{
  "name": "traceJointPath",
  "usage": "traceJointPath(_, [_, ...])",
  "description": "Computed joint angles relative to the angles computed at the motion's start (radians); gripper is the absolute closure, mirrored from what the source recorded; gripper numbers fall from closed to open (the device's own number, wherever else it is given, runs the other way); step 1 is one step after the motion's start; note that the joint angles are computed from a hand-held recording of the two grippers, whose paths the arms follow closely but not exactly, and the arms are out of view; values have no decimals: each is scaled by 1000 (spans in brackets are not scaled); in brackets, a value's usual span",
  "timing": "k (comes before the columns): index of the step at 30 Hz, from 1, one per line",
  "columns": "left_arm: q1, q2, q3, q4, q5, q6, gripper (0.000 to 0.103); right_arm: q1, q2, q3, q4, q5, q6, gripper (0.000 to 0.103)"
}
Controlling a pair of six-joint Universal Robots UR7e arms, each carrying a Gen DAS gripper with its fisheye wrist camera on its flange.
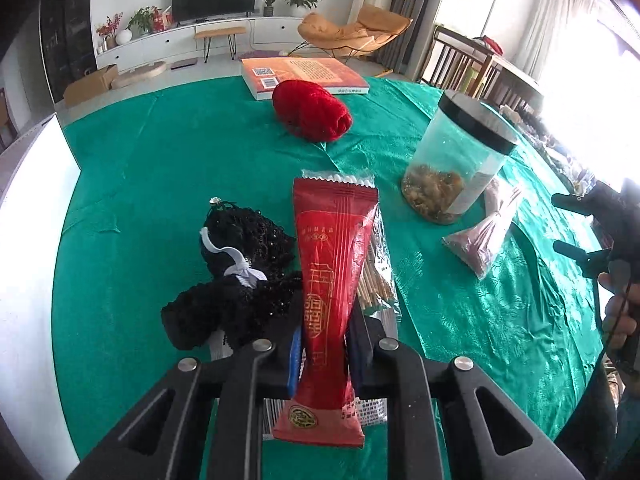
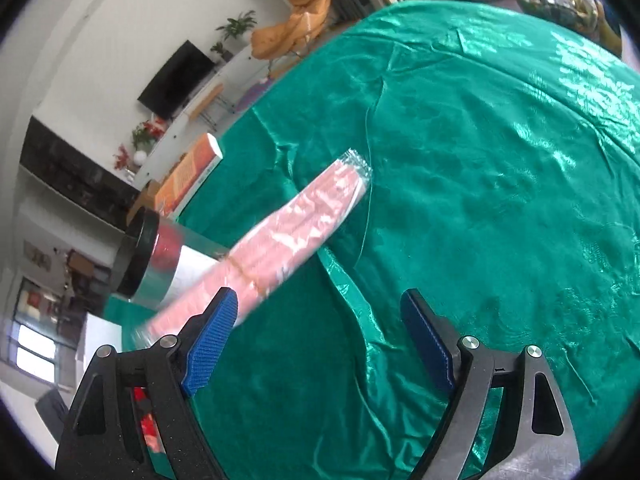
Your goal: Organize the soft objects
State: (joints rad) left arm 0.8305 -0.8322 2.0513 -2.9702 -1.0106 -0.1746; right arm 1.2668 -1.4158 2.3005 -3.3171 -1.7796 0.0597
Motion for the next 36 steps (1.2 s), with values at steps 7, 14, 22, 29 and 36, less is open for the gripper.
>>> traceJointPath(7, [15, -74, 66, -77, -92, -56, 85, 17, 3, -18, 13, 34, 121, 16])
traceJointPath(14, [-1, -143, 114, -83, -72, -48, 85, 129, 263, -140, -18, -144, -6, 18])
traceJointPath(22, [1, -229, 206, -235, -148, -36, 85, 196, 270, -115, -170, -360, -228, 58])
traceJointPath(29, [-3, -468, 310, -219, -127, -50, 85, 362, 184, -41, -270, -427, -418, 59])
traceJointPath(36, [9, -805, 368, 84, 120, -69, 85, 606, 310, -134, -89, -244, -347, 58])
